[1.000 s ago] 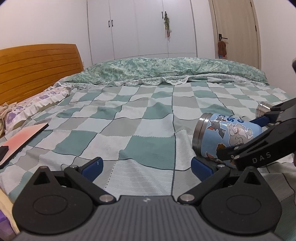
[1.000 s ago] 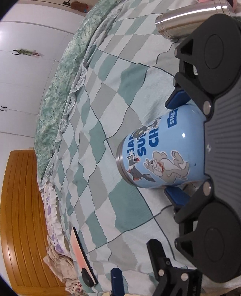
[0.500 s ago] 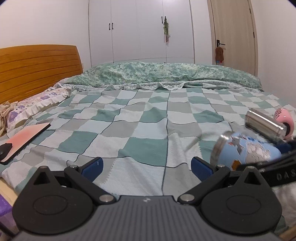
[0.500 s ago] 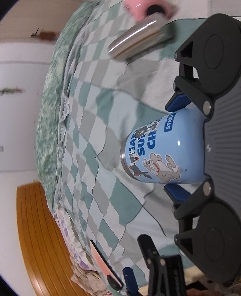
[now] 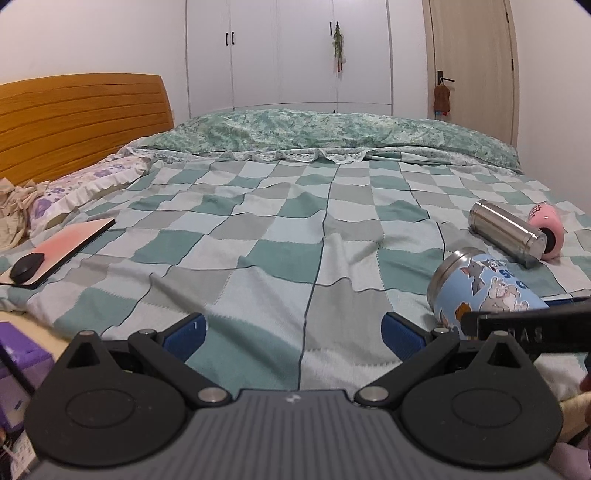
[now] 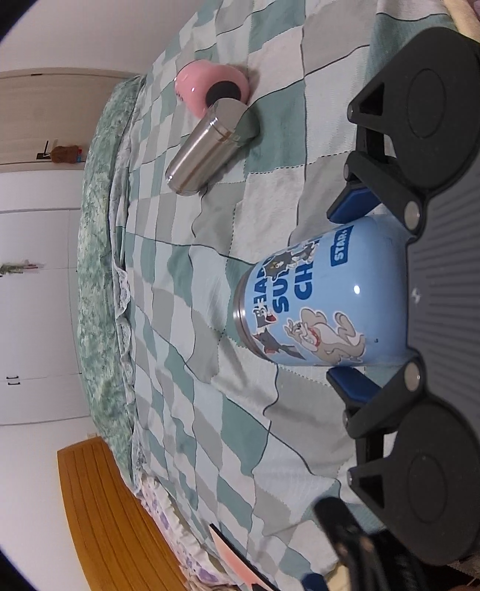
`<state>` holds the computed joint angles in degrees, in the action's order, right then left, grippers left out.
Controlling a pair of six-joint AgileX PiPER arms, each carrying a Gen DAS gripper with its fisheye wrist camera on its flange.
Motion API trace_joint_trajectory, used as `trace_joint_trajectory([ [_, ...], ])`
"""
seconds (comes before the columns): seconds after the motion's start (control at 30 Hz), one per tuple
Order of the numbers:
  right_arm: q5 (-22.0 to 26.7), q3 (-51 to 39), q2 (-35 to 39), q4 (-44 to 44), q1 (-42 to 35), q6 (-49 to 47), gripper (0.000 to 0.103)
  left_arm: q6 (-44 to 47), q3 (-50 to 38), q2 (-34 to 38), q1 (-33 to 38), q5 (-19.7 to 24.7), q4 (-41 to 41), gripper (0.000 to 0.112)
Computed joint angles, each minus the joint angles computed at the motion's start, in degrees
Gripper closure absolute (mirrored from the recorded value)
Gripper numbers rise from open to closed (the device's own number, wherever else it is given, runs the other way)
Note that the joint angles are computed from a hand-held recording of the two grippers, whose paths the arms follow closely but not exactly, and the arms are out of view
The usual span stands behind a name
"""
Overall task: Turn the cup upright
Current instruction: 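Lift the light-blue cup with the right gripper and rotate it upright, then grasp the light-blue cup with the left gripper and hold it upright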
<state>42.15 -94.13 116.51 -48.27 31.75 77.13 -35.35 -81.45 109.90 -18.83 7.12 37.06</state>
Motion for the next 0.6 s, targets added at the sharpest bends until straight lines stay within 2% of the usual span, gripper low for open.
trace_joint_trajectory([
  [0.1, -3.40, 2.48, -2.44, 1.19, -0.92, -1.67, 0.017, -9.99, 1.73, -1.56, -0.70, 1.04, 9.20, 0.009],
  [0.2, -8.45, 8.37, -7.08, -2.58, -1.76, -0.23, 0.004, -14.25, 2.07, -2.42, -1.98, 2.80, 12.62, 0.009],
  [0.3, -14.08, 14.71, -12.29, -6.47, -3.94, 1.57, 0.002, -16.77, 1.78, -3.09, -4.15, 4.94, 14.43, 0.009],
  [0.47, -23.22, 24.04, -19.75, -9.88, -11.44, 1.77, 0.002, -8.23, -4.03, -1.27, -8.01, 10.28, 4.17, 0.009],
  [0.6, -30.77, 29.06, -23.33, -6.78, -18.96, -5.55, 0.002, 1.41, -13.87, 3.09, -11.24, 17.26, -7.28, 0.009],
])
